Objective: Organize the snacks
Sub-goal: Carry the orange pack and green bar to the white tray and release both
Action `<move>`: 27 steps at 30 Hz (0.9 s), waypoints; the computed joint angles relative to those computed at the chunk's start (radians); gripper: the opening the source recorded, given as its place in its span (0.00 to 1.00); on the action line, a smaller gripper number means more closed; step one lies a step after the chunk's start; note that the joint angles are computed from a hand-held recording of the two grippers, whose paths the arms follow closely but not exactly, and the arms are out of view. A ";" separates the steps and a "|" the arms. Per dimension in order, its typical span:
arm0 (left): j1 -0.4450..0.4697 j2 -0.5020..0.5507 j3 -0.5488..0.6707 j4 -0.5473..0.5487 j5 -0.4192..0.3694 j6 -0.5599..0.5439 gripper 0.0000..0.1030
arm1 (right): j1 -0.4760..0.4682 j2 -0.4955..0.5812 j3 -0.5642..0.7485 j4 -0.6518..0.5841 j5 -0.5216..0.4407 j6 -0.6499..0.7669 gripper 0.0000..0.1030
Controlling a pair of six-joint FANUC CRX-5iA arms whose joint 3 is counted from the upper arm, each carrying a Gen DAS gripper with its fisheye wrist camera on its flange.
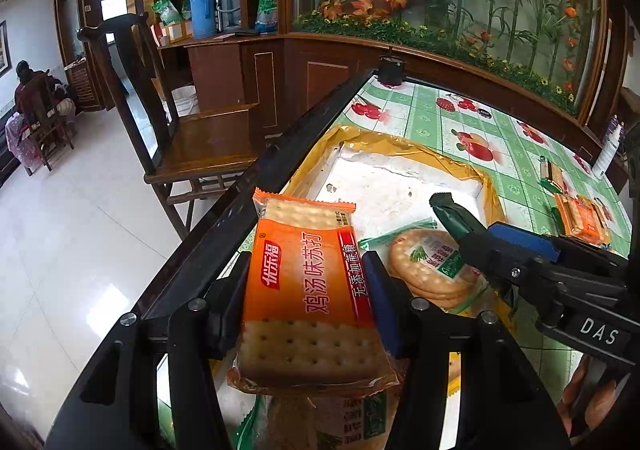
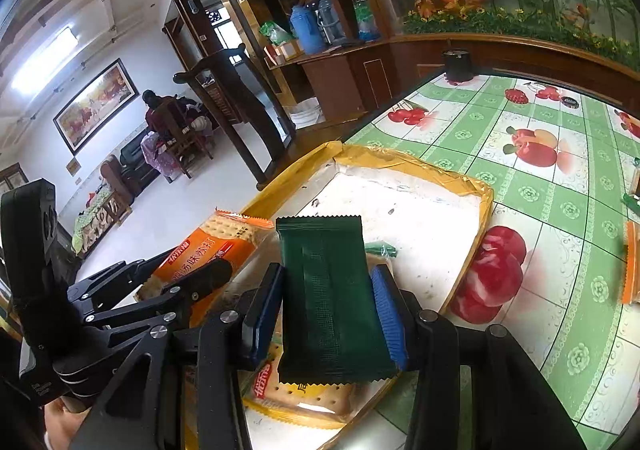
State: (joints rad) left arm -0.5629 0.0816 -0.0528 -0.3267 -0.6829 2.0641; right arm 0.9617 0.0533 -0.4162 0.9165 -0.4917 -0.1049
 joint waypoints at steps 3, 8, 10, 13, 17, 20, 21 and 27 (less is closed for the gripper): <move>0.000 0.001 0.002 -0.006 -0.001 0.005 0.52 | 0.008 0.014 0.015 -0.007 -0.021 0.016 0.45; 0.011 -0.003 0.002 0.014 -0.001 0.000 0.67 | 0.012 0.018 0.018 0.004 -0.022 0.010 0.48; -0.003 -0.008 0.013 -0.031 -0.010 0.036 0.81 | 0.017 0.016 0.021 0.002 -0.022 0.011 0.55; -0.028 -0.008 0.037 -0.093 -0.043 0.089 0.86 | 0.029 0.004 0.017 0.020 -0.051 0.004 0.64; -0.048 -0.012 0.051 -0.128 -0.065 0.125 0.88 | 0.041 -0.039 -0.017 0.060 -0.084 -0.038 0.70; -0.060 -0.020 0.050 -0.134 -0.061 0.135 0.94 | 0.055 -0.083 -0.056 0.095 -0.117 -0.085 0.74; -0.065 -0.023 0.050 -0.138 -0.059 0.139 0.96 | 0.061 -0.101 -0.070 0.101 -0.129 -0.098 0.74; -0.109 -0.020 0.071 -0.149 -0.067 0.138 0.97 | 0.110 -0.205 -0.154 0.118 -0.233 -0.166 0.81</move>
